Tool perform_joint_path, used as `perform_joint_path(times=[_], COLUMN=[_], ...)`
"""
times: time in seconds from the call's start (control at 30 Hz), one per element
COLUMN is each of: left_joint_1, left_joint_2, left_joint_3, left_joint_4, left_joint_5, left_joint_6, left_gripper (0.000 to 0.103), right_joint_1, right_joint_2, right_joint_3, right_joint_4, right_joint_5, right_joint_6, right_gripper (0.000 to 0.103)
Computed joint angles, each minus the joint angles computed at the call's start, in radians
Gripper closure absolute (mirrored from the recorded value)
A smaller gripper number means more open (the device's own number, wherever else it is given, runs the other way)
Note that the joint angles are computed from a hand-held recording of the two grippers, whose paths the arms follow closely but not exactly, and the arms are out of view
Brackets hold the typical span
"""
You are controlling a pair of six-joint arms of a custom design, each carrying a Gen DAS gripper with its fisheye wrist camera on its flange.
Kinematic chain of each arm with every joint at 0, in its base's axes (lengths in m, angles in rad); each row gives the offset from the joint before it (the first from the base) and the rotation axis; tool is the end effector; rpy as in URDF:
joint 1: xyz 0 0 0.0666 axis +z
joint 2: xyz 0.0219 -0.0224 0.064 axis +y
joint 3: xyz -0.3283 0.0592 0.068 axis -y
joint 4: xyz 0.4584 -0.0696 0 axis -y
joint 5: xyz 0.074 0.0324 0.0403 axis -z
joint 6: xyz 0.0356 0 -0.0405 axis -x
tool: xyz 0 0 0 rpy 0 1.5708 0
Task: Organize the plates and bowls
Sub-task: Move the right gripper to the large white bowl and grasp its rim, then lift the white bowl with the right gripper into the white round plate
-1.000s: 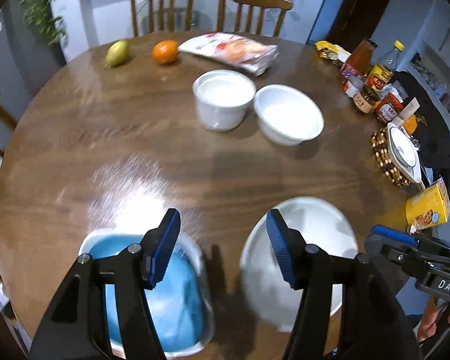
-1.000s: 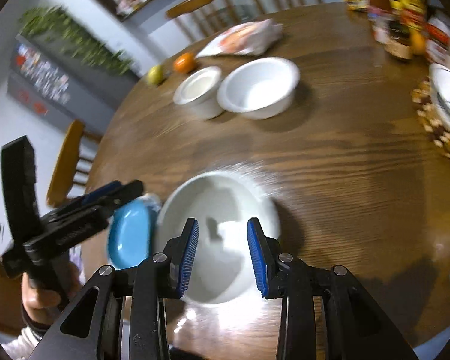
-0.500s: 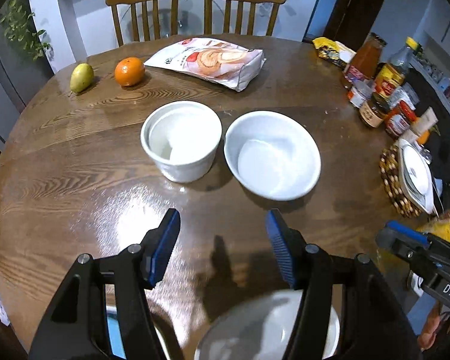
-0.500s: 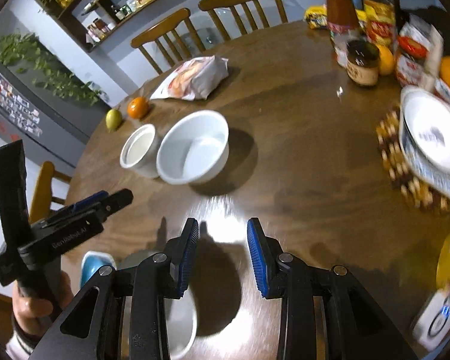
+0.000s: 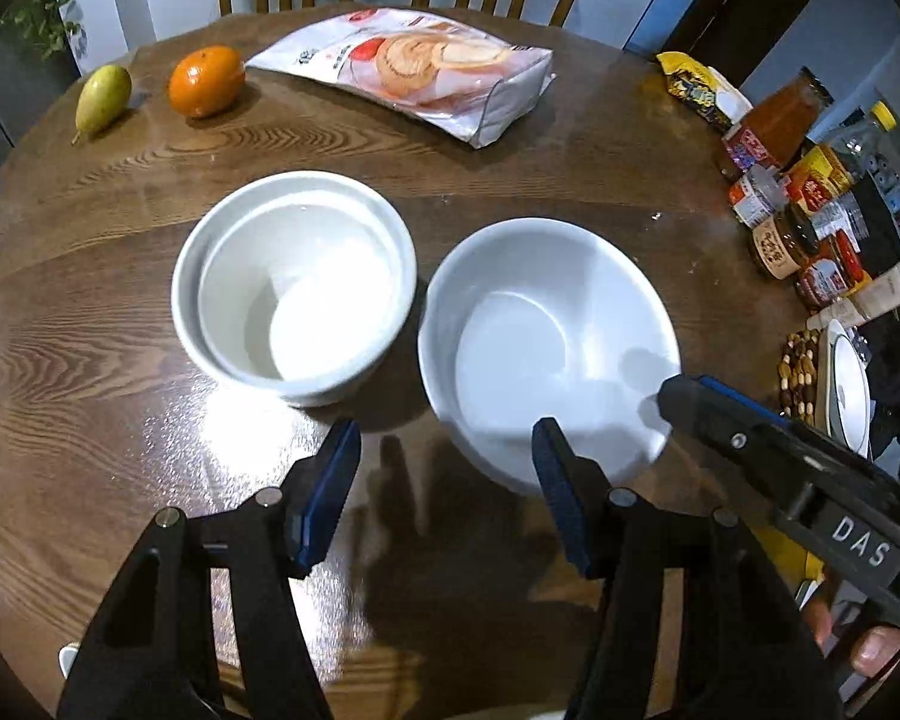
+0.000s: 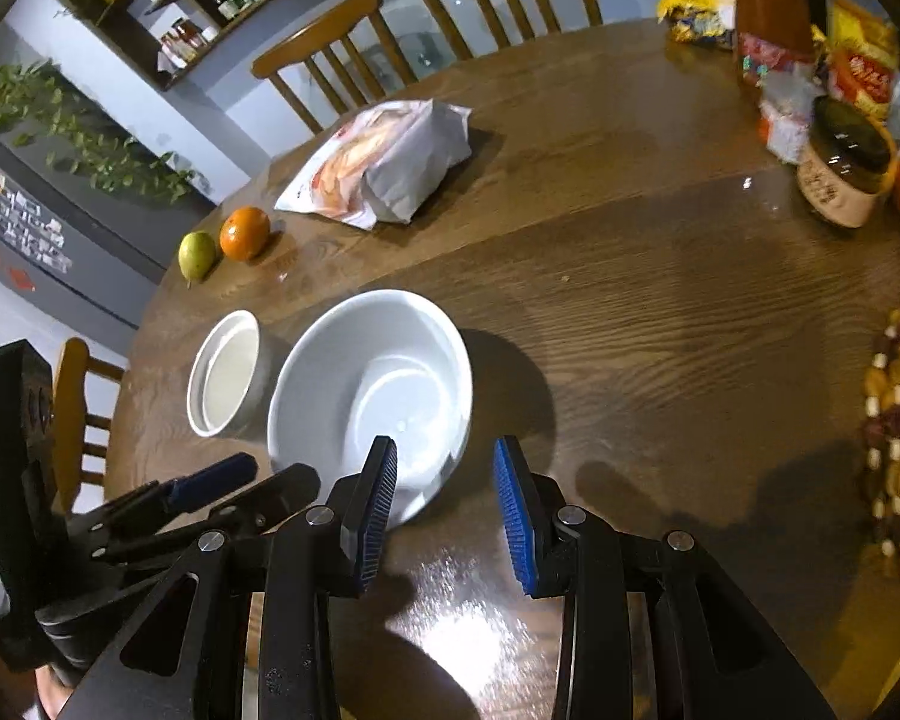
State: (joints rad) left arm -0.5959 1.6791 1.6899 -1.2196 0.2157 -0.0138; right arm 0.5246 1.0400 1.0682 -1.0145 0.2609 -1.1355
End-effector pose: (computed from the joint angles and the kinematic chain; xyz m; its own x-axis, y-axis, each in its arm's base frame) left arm 0.5100 -0.3556 0.3528 -0.7655 0.5354 -0.3569 0.6216 0.7586 -0.1953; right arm 0.3789 0.2082 0.3706 -0.6315 0.6467 -0.4277 0.5024 0.7614 0.4096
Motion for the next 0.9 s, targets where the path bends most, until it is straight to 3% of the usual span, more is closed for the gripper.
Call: perform_joint_path(times=[0.1,0.23,0.3,0.37,0.43,0.63,0.9], left_joint_1=[-0.001,-0.007,-0.008,-0.009,-0.012,-0.021,-0.029], left_joint_2=[0.034,0.064,0.074,0.079,0.077,0.025,-0.178], left_joint_3=[0.033,0.057,0.063,0.067,0.063,0.018,-0.153], left_joint_4=[-0.021,-0.047,-0.05,-0.053,-0.051,-0.012,0.099], left_joint_5=[0.014,0.018,0.02,0.028,0.028,0.017,0.0], left_joint_6=[0.004,-0.013,-0.014,-0.023,-0.036,-0.065,-0.148], left_gripper=[0.046,0.073,0.077,0.084,0.086,0.088,0.089], right_joint_1=[-0.019,-0.038,-0.04,-0.043,-0.042,-0.015,0.112], right_joint_2=[0.016,0.025,0.026,0.028,0.026,0.014,-0.056], right_joint_3=[-0.003,-0.013,-0.014,-0.012,-0.014,-0.004,0.016], right_joint_4=[0.008,0.032,0.033,0.034,0.037,0.01,-0.063], right_joint_5=[-0.027,-0.061,-0.064,-0.076,-0.081,-0.036,0.11], right_joint_6=[0.007,0.01,0.011,0.017,0.023,-0.013,-0.096], right_gripper=[0.069,0.07,0.081,0.086,0.092,0.093,0.093])
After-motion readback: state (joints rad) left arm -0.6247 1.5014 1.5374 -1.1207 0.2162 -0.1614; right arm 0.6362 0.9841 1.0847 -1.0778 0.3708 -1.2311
